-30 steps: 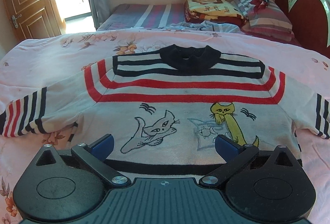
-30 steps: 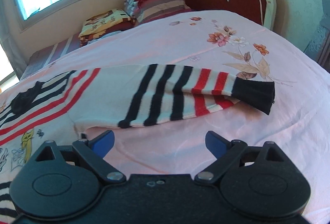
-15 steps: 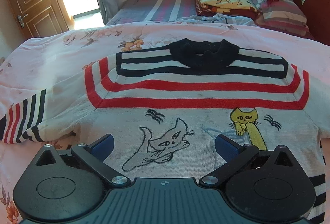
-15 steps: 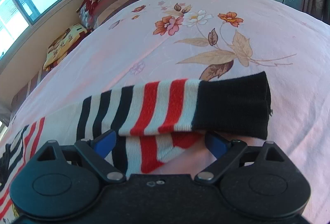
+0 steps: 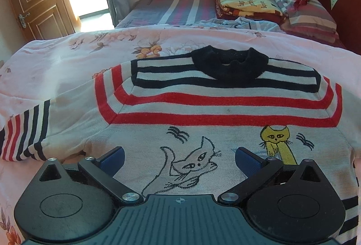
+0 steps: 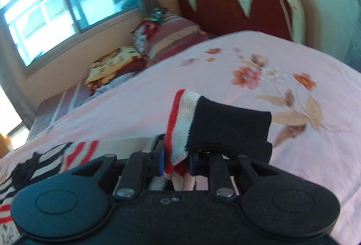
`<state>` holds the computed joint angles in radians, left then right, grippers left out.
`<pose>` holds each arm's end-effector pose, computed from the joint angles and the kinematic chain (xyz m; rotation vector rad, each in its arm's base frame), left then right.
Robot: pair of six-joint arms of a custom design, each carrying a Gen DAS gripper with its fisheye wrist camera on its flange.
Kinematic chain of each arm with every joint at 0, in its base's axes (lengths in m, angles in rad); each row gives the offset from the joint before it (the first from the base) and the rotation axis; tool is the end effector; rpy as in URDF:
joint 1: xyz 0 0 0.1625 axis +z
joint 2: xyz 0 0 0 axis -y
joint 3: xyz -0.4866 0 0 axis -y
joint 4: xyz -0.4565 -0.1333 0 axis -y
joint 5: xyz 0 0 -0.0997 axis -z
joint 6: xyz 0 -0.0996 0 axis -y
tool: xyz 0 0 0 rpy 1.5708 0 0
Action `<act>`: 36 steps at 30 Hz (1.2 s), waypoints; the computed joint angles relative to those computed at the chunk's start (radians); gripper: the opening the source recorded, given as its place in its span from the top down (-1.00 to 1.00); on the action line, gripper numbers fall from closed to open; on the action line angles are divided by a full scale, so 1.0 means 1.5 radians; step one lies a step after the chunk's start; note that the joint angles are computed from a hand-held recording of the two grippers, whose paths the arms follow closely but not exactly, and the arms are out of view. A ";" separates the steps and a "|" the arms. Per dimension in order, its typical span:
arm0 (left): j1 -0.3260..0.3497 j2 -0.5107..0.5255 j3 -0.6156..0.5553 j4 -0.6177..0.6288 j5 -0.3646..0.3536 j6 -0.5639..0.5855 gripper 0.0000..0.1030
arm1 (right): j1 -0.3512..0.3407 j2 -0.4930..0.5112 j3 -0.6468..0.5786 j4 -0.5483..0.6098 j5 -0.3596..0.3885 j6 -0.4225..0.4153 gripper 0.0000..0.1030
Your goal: Fold small clothes
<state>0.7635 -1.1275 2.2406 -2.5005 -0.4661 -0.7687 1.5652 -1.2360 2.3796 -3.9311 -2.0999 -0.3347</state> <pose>-0.2077 -0.5065 0.1304 0.1611 2.1184 -0.7893 0.0804 -0.4647 0.2703 -0.0468 -2.1339 1.3435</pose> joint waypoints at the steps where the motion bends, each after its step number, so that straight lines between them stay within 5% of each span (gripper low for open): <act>1: 0.001 -0.006 0.001 -0.003 -0.001 -0.001 -1.00 | 0.025 0.017 -0.007 0.001 0.006 -0.024 0.64; 7: 0.009 -0.048 0.019 -0.052 -0.005 0.026 -1.00 | 0.125 0.123 -0.062 0.105 0.071 -0.052 0.63; 14: 0.045 -0.077 0.025 -0.070 -0.035 0.035 -1.00 | 0.168 0.226 -0.113 0.259 0.091 -0.009 0.13; 17: 0.068 -0.081 0.025 -0.104 -0.094 0.052 -1.00 | 0.183 0.222 -0.092 0.246 0.109 -0.011 -0.08; 25: 0.116 -0.044 0.055 -0.338 -0.367 0.063 -0.99 | 0.188 0.142 -0.013 0.109 -0.001 -0.069 -0.33; 32: 0.138 0.044 0.008 -0.339 -0.438 0.045 -0.99 | 0.166 0.104 0.037 0.061 -0.050 -0.074 -0.43; 36: 0.128 0.082 0.014 -0.438 -0.418 0.081 -0.99 | 0.152 0.106 0.044 0.049 -0.054 -0.055 -0.43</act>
